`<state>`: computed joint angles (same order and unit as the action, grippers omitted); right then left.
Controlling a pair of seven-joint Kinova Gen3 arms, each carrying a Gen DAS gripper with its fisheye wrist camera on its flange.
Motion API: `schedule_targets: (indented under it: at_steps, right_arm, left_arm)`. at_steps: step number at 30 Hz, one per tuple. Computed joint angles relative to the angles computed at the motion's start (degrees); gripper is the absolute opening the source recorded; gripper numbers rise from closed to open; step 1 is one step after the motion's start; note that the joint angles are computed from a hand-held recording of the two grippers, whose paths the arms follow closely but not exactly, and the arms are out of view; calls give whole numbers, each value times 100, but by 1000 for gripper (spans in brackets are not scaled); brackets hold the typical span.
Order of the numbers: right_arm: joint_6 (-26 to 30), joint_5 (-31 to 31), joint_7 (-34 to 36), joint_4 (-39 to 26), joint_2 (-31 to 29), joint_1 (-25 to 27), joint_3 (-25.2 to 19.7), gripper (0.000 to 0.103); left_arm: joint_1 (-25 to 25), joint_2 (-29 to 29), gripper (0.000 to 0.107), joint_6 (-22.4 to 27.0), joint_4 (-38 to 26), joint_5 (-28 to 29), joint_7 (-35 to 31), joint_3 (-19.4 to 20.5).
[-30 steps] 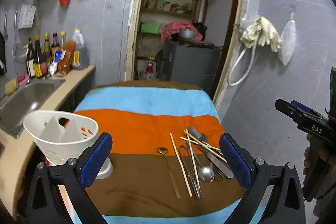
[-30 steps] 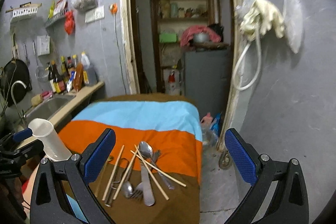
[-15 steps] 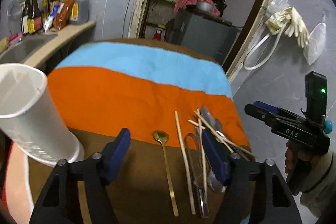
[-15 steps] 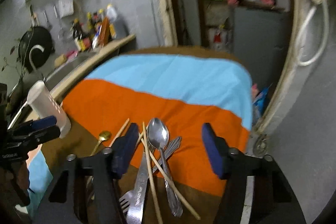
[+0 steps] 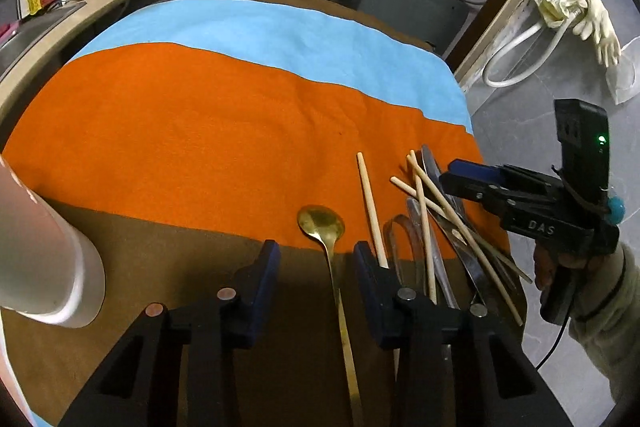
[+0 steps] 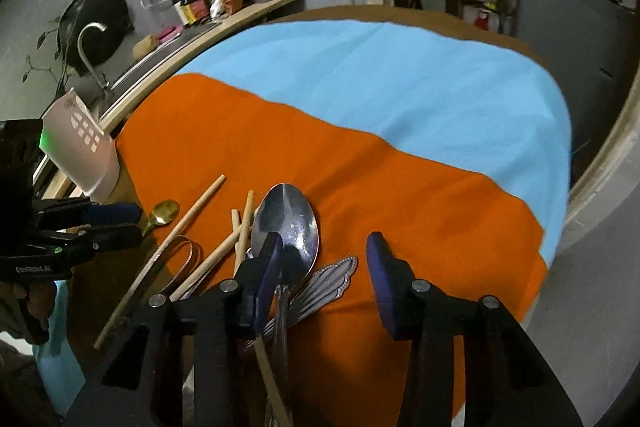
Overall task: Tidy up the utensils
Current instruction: 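Move both grippers down toward the utensils on the striped cloth, then grasp the gold spoon with the left gripper while the right gripper grasps a silver spoon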
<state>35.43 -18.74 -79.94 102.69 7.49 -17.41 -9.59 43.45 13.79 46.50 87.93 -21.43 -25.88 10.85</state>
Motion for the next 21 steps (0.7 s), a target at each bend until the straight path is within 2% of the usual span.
schedule_targets:
  at_steps: [6,9,12,16,19,21]
  right_arm:
    - [280,-156,418,-292,228,77,-58,37]
    - [562,192,205,-565,353,-96,-9,37]
    - [851,518,-72,-825,447,-268,20,36]
    - [1135,493,-89,-969,484,-238,-14,22]
    - [1324,366,-165,-1074,525,-209,-15,16]
    - [1351,364,-260,-1075,501,-216,1,12]
  left_arm:
    - [-214,-24,30,-204,74,358,-204,30]
    - [-338,-2,29,-286,55,623,-450,80]
    - [-540,121,20,-310,-69,1059,-858,180]
    - [-437,199,15,-242,-190,1123,-907,60]
    - [-572,164,6,-262,-138,1387,-1054,59]
    - [-692,100,5,-361,-39,1623,-1153,81]
